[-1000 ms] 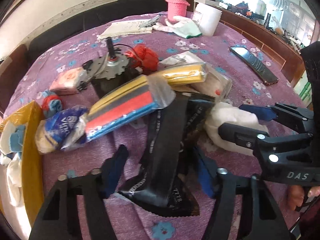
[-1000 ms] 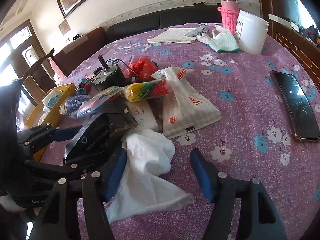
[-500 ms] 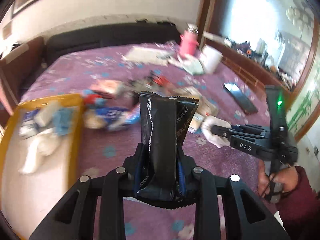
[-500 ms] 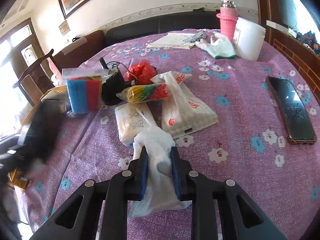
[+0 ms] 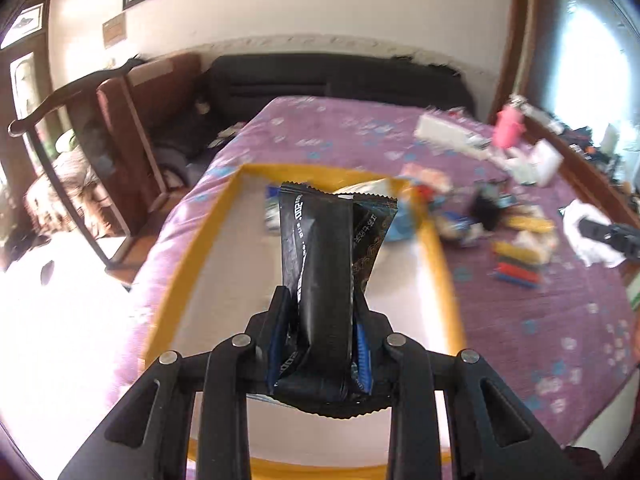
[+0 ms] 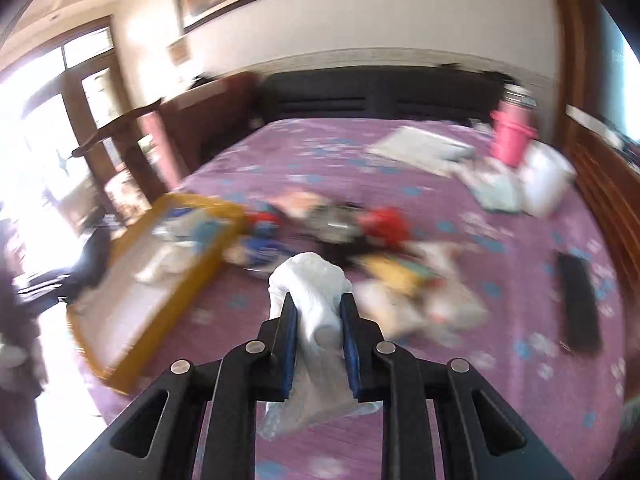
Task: Organize soft objects
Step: 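Drop the black snack bag into the tray with the left gripper while the right drops the white bag, then move both open grippers back toward the remaining pile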
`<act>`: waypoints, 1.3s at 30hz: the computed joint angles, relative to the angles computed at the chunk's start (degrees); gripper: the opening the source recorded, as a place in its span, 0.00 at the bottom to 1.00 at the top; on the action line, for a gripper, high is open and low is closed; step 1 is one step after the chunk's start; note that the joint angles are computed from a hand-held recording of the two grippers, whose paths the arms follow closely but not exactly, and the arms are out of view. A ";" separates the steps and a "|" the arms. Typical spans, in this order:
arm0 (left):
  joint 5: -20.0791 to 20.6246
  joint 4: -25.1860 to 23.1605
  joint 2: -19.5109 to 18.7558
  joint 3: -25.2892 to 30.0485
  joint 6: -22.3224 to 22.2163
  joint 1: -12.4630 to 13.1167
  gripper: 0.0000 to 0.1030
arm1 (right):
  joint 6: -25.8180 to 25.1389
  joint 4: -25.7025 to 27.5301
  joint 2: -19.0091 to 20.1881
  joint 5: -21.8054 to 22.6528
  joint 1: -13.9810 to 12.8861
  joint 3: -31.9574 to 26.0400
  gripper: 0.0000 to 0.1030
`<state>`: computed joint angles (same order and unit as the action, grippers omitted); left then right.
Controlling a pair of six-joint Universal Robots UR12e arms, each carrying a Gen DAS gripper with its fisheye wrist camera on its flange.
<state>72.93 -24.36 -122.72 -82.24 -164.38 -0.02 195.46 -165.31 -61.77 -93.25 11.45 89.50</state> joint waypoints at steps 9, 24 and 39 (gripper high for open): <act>3.39 -14.64 -7.25 12.18 0.19 1.17 0.28 | -5.21 12.52 11.60 6.81 4.10 -18.81 0.22; 5.96 -8.36 -6.79 10.74 -5.65 0.89 0.76 | -6.25 28.18 22.64 -1.47 6.64 -36.55 0.35; 24.89 14.43 -0.90 -1.26 -7.33 -4.34 0.89 | -8.10 6.24 12.29 -4.53 7.00 -18.11 0.70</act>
<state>97.82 -9.93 -123.61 -83.50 -171.71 -4.36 187.36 -159.07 -49.47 -97.77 18.45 71.39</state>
